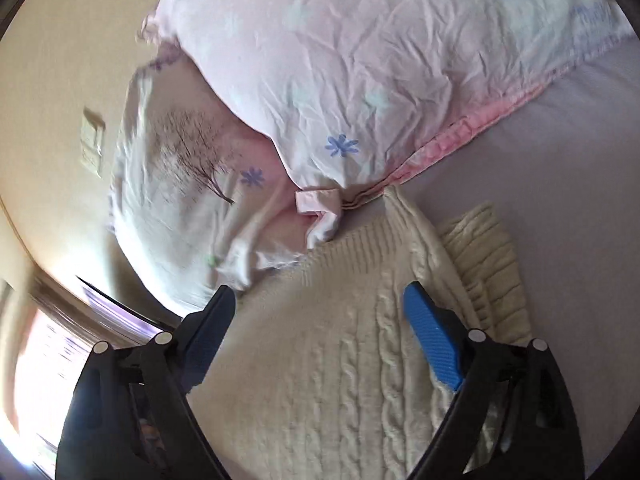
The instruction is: Fold small clothes
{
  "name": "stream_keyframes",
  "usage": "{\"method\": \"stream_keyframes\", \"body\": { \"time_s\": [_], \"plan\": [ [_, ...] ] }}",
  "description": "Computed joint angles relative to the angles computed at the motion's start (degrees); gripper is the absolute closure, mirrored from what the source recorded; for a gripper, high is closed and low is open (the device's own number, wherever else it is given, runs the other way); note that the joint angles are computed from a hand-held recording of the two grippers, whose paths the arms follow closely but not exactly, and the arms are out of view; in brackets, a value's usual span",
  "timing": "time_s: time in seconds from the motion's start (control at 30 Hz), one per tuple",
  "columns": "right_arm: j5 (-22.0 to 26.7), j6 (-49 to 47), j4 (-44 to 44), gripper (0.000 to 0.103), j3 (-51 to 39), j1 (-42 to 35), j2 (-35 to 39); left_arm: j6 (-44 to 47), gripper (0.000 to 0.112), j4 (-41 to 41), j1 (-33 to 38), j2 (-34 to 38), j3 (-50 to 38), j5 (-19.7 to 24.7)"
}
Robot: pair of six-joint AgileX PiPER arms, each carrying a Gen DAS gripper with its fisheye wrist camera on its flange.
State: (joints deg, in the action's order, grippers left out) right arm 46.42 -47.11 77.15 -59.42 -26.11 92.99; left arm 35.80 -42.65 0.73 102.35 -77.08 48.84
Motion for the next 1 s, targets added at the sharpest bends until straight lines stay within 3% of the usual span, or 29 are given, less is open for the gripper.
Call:
{"method": "stream_keyframes", "body": {
  "time_s": [0.1, 0.13, 0.17, 0.2, 0.27, 0.4, 0.5, 0.67, 0.73, 0.87, 0.93, 1.0],
  "plan": [
    [-0.30, -1.91, 2.82, 0.014, 1.26, -0.58, -0.96, 0.58, 0.040, -1.93, -0.96, 0.61, 0.78, -1.24],
    [0.05, -3.41, 4.78, 0.014, 2.11, -1.52, -1.38, 1.19, 0.050, -3.96, -0.40, 1.30, 0.39, 0.18],
    [1.00, -4.51, 5.77, 0.014, 2.97, -2.86, -1.79, 2.14, 0.079, -8.25, 0.96, 3.09, -0.59, 3.70],
    [1.61, -5.37, 6.77, 0.014, 3.42, -3.68, -1.73, 0.88, 0.087, -13.10, 2.62, 6.48, -1.93, 8.70],
    [3.31, -6.45, 8.40, 0.014, 3.96, -5.57, -1.28, 0.12, 0.093, -19.32, 5.07, 9.56, -2.06, 12.72],
    [4.99, -7.81, 10.87, 0.014, 3.80, -7.91, -0.82, 2.71, 0.096, -29.86, 6.71, 9.20, -0.30, 17.96],
    [7.55, -8.35, 12.08, 0.014, 3.64, -11.27, -1.02, 3.36, 0.096, -33.99, 3.60, 5.39, -0.95, 19.08],
    [9.18, -9.02, 14.42, 0.014, 4.23, -14.48, -1.80, 0.35, 0.098, -39.92, -10.24, 5.12, -8.48, 17.64],
    [8.44, -9.11, 14.55, 0.014, 4.38, -15.34, -2.17, -2.15, 0.098, -39.38, -17.54, 8.95, -14.90, 15.85],
    [6.78, -8.69, 11.48, 0.014, 3.23, -16.28, -1.53, -13.72, 0.101, -35.78, -32.57, 26.20, -37.69, 12.06],
    [5.60, -7.65, 8.59, 0.014, 2.38, -17.12, -1.32, -17.99, 0.100, -36.91, -35.40, 33.19, -47.26, 14.37],
    [7.58, -5.60, 6.30, 0.014, 0.98, -19.34, 0.03, -16.55, 0.089, -38.02, -34.77, 33.05, -48.08, 17.08]
  ]
}}
